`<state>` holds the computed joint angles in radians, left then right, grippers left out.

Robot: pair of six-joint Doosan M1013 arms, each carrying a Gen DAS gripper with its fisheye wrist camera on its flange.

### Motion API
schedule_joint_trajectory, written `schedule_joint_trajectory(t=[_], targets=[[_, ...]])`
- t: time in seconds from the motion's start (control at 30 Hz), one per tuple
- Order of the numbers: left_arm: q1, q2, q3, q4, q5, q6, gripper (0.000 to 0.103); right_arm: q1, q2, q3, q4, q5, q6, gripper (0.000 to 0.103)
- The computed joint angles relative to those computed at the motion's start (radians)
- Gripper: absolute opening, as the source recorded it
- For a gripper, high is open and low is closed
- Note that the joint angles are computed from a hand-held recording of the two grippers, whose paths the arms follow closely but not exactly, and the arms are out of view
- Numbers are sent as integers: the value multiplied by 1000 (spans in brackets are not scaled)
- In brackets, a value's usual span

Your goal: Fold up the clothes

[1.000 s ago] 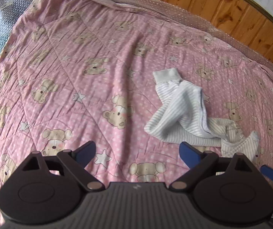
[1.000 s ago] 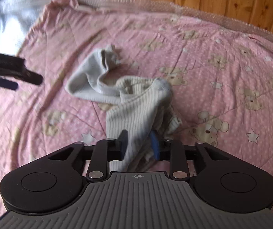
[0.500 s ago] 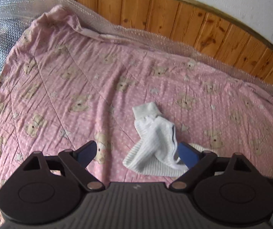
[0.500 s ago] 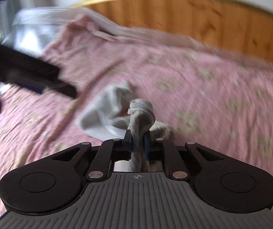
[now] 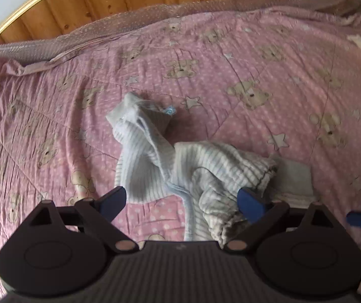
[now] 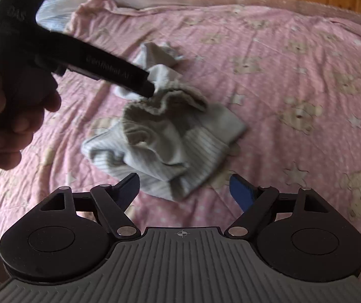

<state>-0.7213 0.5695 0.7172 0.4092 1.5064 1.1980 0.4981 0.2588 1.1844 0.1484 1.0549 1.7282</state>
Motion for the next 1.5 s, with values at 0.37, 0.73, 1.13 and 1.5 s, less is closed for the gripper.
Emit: schedule_joint_trajectory(t=[0.37,0.73,1.13,1.5], targets=[[12,-52,52,-92,-110,111,103,-54,-42,73,-9,-125,328,81],[49,-31,-86,-249,-158,92,17,-72,-24,69,4,-164,390,81],[258,-287,154,-350,-136,-159,67,-53,29,-32,42,-143,329,82],[337,-383,470,-371,-178,-453,75,-18,173,-269,-7,-1,179,83]])
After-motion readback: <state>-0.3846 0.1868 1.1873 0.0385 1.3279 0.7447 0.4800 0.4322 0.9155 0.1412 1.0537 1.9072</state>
